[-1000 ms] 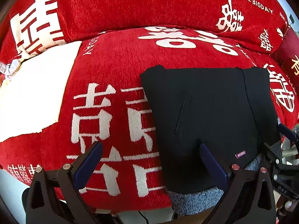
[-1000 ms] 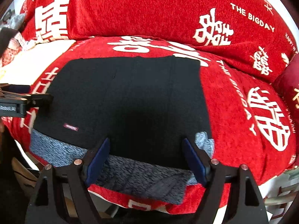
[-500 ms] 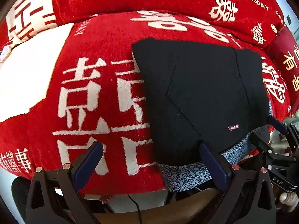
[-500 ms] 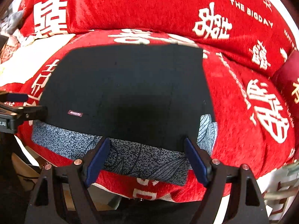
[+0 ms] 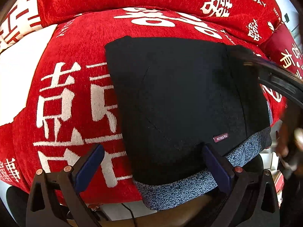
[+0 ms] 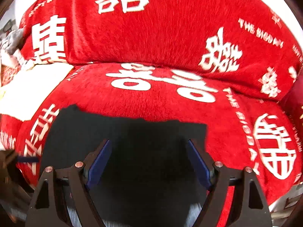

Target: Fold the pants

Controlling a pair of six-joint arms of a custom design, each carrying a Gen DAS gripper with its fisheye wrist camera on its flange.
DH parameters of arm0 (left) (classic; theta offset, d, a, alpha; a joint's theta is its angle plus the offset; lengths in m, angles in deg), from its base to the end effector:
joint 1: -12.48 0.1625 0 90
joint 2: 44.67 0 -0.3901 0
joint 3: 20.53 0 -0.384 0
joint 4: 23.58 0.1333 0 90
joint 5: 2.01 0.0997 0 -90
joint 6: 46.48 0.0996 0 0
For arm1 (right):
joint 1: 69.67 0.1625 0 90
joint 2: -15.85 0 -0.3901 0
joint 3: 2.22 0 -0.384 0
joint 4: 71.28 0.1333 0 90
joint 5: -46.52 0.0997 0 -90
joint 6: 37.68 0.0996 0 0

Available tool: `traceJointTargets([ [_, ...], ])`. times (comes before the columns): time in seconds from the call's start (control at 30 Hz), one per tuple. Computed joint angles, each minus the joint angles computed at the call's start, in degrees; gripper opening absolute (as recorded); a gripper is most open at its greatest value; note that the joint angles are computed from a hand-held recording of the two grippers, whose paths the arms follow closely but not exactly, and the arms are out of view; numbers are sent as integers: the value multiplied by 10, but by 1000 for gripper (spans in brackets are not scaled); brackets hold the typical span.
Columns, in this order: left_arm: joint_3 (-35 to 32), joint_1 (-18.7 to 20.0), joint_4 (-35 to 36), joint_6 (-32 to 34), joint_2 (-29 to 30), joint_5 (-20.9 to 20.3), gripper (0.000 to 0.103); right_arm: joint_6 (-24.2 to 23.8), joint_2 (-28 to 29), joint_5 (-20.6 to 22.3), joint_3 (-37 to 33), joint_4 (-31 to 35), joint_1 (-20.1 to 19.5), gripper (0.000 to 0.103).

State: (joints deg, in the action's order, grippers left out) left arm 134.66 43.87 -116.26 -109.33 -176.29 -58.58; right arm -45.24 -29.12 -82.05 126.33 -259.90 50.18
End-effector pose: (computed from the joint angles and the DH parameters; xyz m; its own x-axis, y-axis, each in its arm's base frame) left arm -0.0355 -0.2421 0.1874 -0.8315 -0.0612 -0.5522 0.1264 0.9470 -0.2953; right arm 0.2785 -0.3422 0.0073 -0.6888 -0.3569 0.6310 -0.5763 0.7976 -0.1780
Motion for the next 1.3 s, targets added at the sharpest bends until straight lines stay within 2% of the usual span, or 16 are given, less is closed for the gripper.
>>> traceJointTargets([
  [0.03, -2, 2, 2, 5, -4, 0, 103, 18, 4, -1, -12, 40, -14, 86],
  [0.07, -2, 3, 1, 5, -4, -1, 103, 30, 10, 1, -19, 57, -28, 93],
  [0.1, -4, 4, 1, 5, -2, -3, 103, 30, 8, 3, -16, 50, -32, 97],
  [0.2, -8, -15, 35, -12, -19, -3, 103, 29, -27, 18, 16, 29, -25, 98],
  [0.33, -6, -16, 30, 4, -33, -3, 103, -4, -94, 33, 99, -45, -17, 100],
  [0.4, -3, 0, -4, 23, -15, -5, 103, -22, -130, 63, 143, -77, -35, 103],
  [0.53, 3, 24, -70, 50, 17, -9, 103, -17, -162, 88, 174, -59, -93, 103],
  [0.67, 6, 43, -103, 77, 28, -8, 103, -22, -165, 157, 174, -48, -156, 103],
  [0.8, 14, 101, -193, 128, 44, -33, 103, -34, -134, 212, 155, -28, -193, 103],
  [0.9, 21, 134, -251, 148, 55, -46, 103, -28, -127, 273, 152, -19, -229, 103],
  [0.97, 25, 136, -278, 158, 68, -39, 103, -35, -120, 273, 152, -27, -223, 103],
  [1.03, 26, 132, -300, 165, 91, -30, 103, -37, -104, 250, 145, -30, -205, 103],
  [1.1, 24, 130, -318, 164, 114, -25, 102, -33, -100, 240, 145, -34, -192, 98],
  [1.17, 24, 124, -314, 179, 106, -25, 94, -30, -111, 243, 153, -37, -186, 87],
  [1.23, 25, 116, -298, 186, 86, -23, 79, -26, -120, 245, 163, -46, -177, 77],
  [1.3, 23, 110, -280, 193, 63, -22, 69, -17, -119, 231, 166, -53, -156, 69],
])
